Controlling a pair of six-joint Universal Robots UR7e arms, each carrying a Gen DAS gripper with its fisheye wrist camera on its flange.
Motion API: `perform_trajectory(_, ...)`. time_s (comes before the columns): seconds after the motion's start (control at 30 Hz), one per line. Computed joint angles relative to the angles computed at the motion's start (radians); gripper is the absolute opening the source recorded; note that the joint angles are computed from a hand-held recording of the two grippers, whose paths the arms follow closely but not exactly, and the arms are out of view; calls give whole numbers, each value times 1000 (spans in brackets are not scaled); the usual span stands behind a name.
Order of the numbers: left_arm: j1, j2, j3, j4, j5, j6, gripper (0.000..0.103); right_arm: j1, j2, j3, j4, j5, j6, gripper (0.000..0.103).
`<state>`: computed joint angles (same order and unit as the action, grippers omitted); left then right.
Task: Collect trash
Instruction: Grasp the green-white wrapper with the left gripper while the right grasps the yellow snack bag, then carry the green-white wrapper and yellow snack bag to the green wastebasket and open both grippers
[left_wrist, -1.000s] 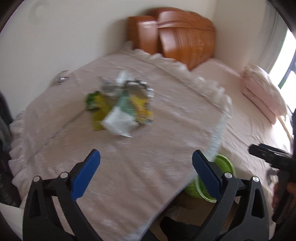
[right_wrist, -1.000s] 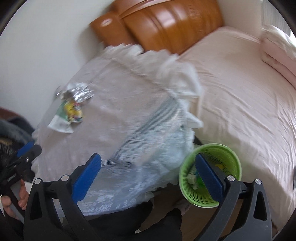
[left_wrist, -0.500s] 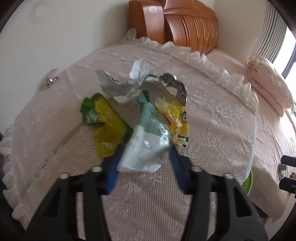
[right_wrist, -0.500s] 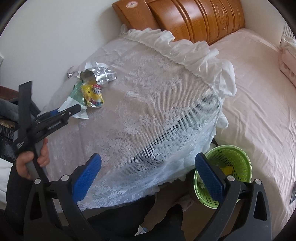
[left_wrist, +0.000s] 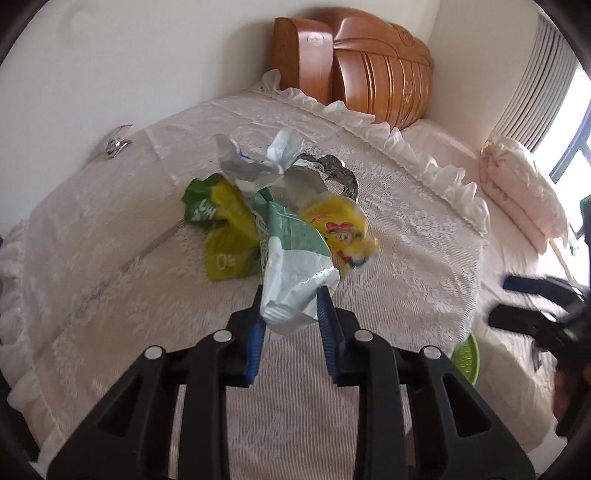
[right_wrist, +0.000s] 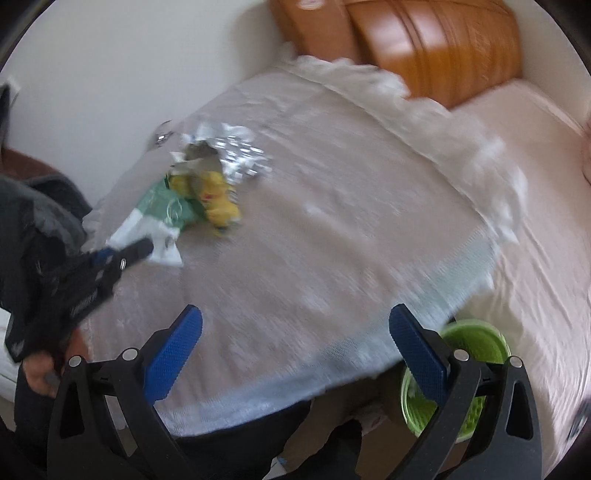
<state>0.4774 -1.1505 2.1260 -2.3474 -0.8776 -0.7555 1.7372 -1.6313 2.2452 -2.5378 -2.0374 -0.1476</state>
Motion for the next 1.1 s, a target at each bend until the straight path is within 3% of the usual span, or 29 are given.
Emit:
perform_trajectory(0.17,-41,-89,51,60,-9,-81,27,16,185,-66,-109,15,-85,100)
perform_trajectory(0.33,-66,-162,86,137,-12,-158,27,37,335,-124,-162,-26,-115,84)
perform_trajectory(0.5,-74,-210,107,185,-17,-201,27,44,380,-148,-144,-30,-89,34)
perform_trajectory(0.53,-74,-213,108,185,-18,-198,27,44,373,-146,-136,-21,-83,32)
perform_trajectory(0.7,-85,-187,87,152,-18,-131,27,36,290,-96,-120,14,-52,28)
perform_trajectory(0.83,-89,-135,59,78,-43,-41,27,6,145,-22,-114,47,-12,28)
perform_trajectory(1.1,-126,59,-42,-115,-183,187,27,-109,-318,118,0,-47,41,28)
